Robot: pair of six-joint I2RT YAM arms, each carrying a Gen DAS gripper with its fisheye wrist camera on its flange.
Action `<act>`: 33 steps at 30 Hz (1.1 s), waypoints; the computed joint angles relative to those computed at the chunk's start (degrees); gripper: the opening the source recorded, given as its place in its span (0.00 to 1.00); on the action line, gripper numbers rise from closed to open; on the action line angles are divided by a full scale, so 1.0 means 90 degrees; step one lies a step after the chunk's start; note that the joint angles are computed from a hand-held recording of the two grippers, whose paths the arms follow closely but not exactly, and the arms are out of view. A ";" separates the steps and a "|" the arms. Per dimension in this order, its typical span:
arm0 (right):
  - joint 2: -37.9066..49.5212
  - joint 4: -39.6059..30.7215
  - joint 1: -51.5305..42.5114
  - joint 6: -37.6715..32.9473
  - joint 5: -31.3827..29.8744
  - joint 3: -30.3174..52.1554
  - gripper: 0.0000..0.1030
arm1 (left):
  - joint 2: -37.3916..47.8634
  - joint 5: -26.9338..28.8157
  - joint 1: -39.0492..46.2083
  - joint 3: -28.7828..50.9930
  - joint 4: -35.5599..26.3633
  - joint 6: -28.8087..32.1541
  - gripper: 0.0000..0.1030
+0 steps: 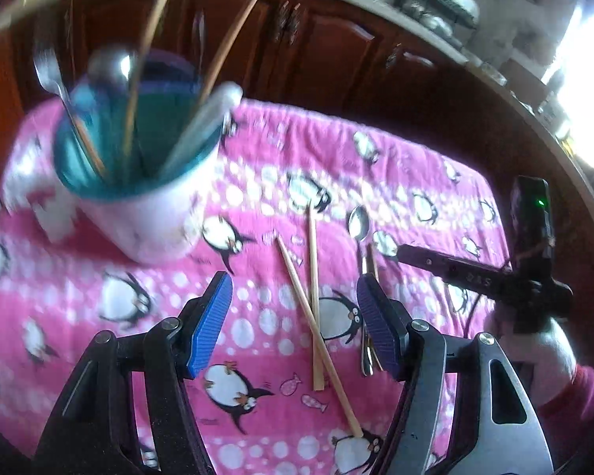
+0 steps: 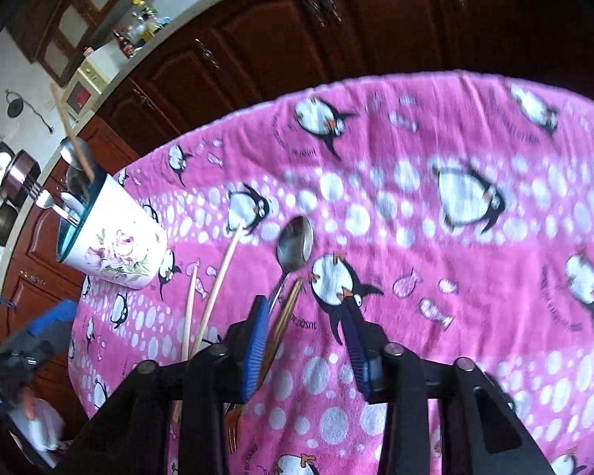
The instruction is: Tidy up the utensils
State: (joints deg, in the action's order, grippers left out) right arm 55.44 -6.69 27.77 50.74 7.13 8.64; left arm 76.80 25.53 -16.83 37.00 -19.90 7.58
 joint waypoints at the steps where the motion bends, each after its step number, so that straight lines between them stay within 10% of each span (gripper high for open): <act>1: 0.0256 0.0305 -0.0130 -0.0096 -0.0226 -0.0047 0.27 | 0.0285 0.0001 -0.0028 0.0047 0.0126 -0.0147 0.64; 14: 0.2607 0.1519 -0.0589 -0.0792 -0.0639 0.0655 0.10 | 0.1653 -0.0890 -0.0763 0.0332 0.1216 -0.1117 0.63; 33: 0.2099 0.0675 -0.1209 -0.1702 -0.1672 0.0605 0.10 | 0.2913 -0.1506 -0.1357 0.1298 0.0985 -0.1291 0.06</act>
